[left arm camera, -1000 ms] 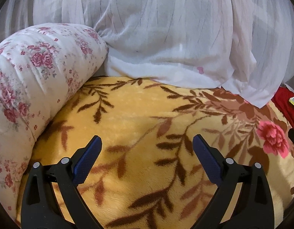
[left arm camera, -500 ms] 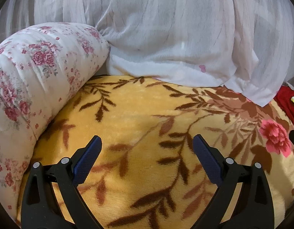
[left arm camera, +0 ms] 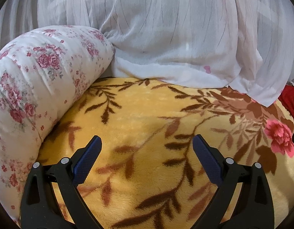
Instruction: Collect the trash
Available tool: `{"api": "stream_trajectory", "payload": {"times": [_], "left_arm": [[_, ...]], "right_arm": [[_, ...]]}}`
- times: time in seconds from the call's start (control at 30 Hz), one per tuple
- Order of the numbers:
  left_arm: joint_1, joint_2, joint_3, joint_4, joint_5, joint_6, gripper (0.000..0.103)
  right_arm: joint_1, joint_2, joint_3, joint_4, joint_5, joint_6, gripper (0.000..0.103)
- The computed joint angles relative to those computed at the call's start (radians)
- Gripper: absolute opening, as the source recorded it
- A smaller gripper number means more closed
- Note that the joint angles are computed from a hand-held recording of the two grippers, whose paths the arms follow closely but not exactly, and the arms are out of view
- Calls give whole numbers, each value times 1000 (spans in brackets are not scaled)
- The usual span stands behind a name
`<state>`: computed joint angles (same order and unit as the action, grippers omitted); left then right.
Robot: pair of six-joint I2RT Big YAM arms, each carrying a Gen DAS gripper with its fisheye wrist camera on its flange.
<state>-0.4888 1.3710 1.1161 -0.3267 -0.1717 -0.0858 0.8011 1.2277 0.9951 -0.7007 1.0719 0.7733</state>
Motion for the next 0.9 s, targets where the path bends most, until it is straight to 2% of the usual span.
{"api": "stream_trajectory", "payload": {"times": [0.9], "left_arm": [[-1,1,6,-14,16,-18,93]], "right_arm": [[0,1,-8,20,-15,-21,98]]}}
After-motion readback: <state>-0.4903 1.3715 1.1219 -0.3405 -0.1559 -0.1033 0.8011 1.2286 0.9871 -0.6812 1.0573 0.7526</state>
